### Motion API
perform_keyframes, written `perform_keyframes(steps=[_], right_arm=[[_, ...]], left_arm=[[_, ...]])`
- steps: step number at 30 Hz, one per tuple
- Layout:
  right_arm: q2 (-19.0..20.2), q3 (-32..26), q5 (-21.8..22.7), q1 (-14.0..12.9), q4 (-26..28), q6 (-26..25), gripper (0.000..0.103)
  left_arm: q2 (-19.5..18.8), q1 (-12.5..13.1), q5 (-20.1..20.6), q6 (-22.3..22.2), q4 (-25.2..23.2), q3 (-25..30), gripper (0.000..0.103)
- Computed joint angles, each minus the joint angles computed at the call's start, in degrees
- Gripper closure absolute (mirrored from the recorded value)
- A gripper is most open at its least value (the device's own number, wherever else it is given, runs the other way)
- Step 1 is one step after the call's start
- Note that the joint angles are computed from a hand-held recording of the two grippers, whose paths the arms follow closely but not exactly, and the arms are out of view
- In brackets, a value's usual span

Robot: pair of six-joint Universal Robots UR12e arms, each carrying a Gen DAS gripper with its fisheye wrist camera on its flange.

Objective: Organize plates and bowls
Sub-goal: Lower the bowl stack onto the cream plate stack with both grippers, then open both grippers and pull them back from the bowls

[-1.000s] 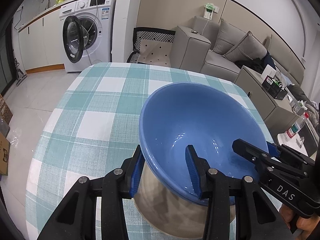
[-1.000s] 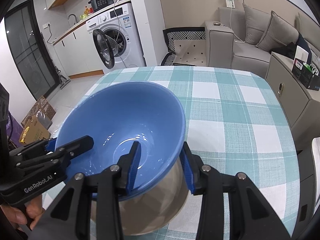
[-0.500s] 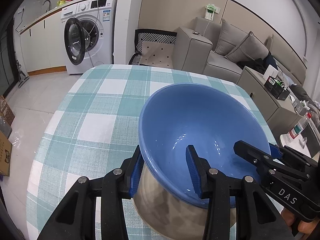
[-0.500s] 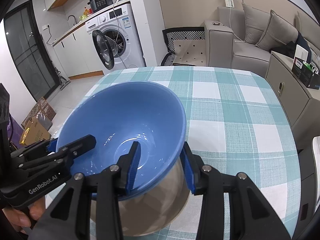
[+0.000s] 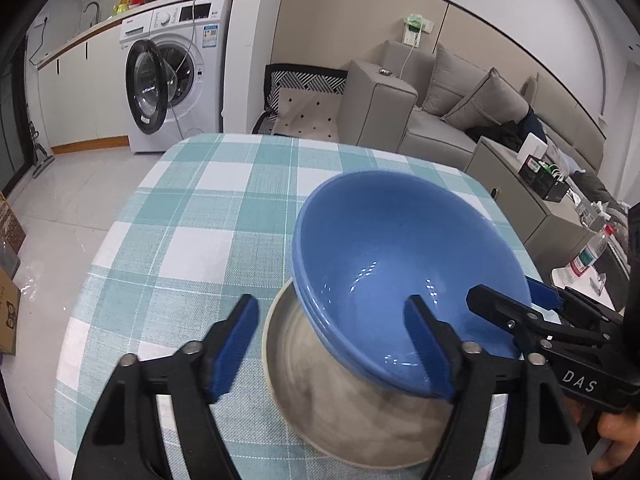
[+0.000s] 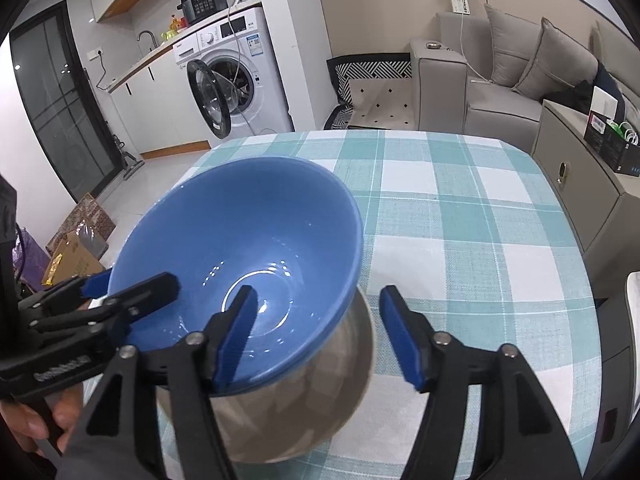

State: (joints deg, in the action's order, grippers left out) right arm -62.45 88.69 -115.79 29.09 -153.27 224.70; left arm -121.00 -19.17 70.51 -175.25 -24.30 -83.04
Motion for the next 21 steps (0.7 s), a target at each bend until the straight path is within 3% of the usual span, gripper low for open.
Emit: perform_keyframes(steps=[2, 8, 14, 21], right_arm=[[-0.60, 1.34, 0.20, 0.05, -2.75, -0.51, 0.014], [-2.09, 5.03, -2.71, 1.28, -10.91, -5.29, 0.000], [-3.02, 8.07, -6.07, 3.15, -19.35, -9.82, 0.000], [-3.41, 10.07, -8.72, 5.61, -26.10, -16.18, 0.000]], left_arm=[[0.84, 0.27, -0.48, 0.37, 2.03, -1.33, 0.007], [3.27, 1.09, -2.02, 1.02, 5.83, -4.74, 0.001], [6.08, 1.48, -2.62, 3.21, 12.30, -9.69, 0.000], [8.16, 2.89, -3.04, 0.26, 22.01, -15.23, 0.000]])
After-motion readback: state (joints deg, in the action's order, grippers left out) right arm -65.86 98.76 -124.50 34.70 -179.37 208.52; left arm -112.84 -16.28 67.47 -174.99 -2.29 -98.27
